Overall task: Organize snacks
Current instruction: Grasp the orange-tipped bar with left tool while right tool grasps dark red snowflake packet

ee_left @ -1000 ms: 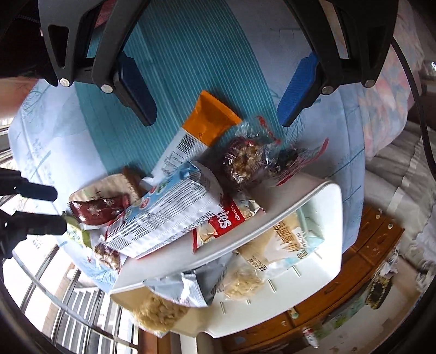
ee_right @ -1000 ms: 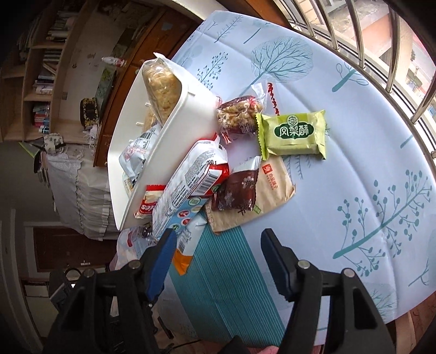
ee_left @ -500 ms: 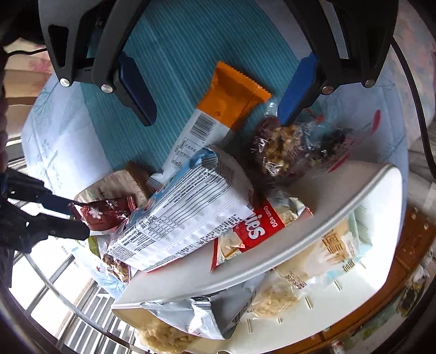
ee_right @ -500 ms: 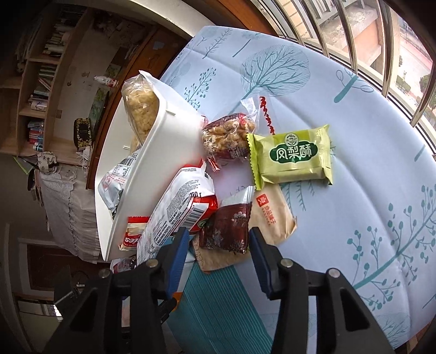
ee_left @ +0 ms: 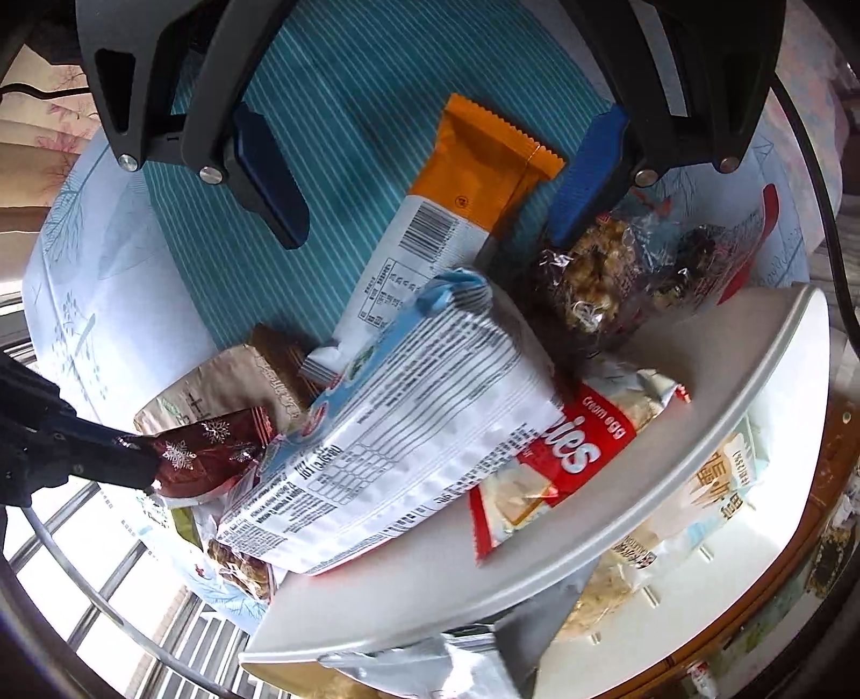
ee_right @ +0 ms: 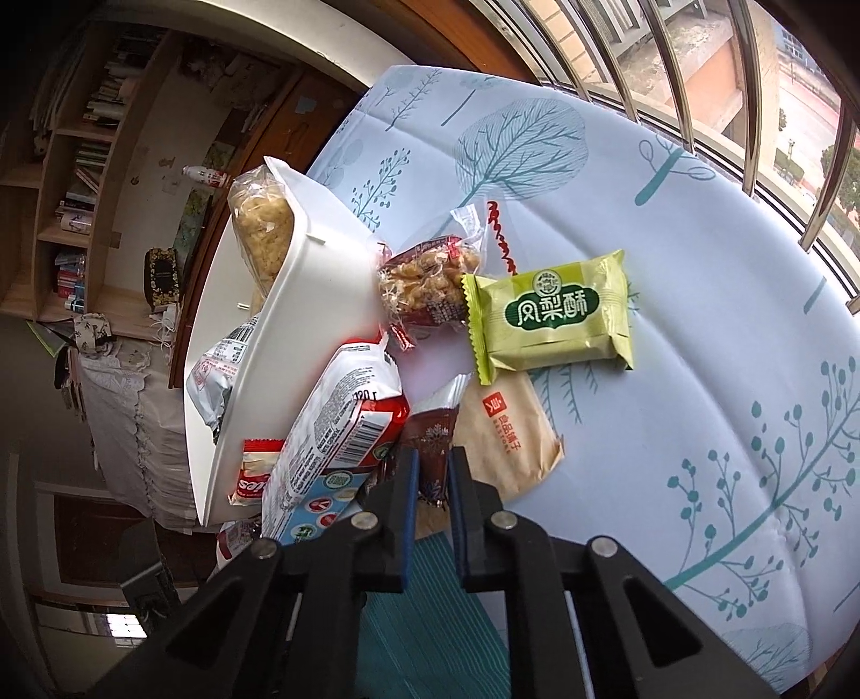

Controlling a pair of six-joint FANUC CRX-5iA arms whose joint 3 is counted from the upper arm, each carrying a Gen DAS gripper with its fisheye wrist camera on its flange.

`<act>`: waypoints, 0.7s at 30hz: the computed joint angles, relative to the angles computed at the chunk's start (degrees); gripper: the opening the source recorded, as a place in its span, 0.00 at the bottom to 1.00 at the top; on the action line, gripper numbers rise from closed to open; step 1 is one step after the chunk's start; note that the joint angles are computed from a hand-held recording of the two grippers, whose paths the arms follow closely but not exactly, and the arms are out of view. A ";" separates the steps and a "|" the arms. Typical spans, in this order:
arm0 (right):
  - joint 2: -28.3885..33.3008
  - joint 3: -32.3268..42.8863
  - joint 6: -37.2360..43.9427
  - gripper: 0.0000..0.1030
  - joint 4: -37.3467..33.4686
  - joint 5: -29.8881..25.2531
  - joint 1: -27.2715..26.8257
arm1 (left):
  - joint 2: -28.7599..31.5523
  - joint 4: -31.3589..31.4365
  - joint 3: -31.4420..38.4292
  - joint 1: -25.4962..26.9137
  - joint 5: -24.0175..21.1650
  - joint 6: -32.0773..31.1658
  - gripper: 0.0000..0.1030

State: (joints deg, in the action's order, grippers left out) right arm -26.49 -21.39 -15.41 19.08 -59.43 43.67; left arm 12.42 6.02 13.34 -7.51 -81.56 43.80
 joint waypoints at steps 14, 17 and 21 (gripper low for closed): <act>-3.15 -0.31 -2.79 0.07 5.23 -3.74 3.94 | 2.53 -2.57 1.98 -3.32 0.29 6.76 0.44; -3.84 -0.08 -2.70 0.06 5.28 -4.65 4.36 | 2.01 -3.10 1.99 -3.64 -1.05 8.32 0.39; -4.53 0.47 -1.97 0.06 5.23 -5.67 4.56 | 0.12 -3.26 0.46 -3.83 -2.78 11.06 0.34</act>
State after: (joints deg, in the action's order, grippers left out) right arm -31.02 -20.92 -17.38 24.32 -65.10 48.23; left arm 12.54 2.76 13.80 -11.33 -84.33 54.86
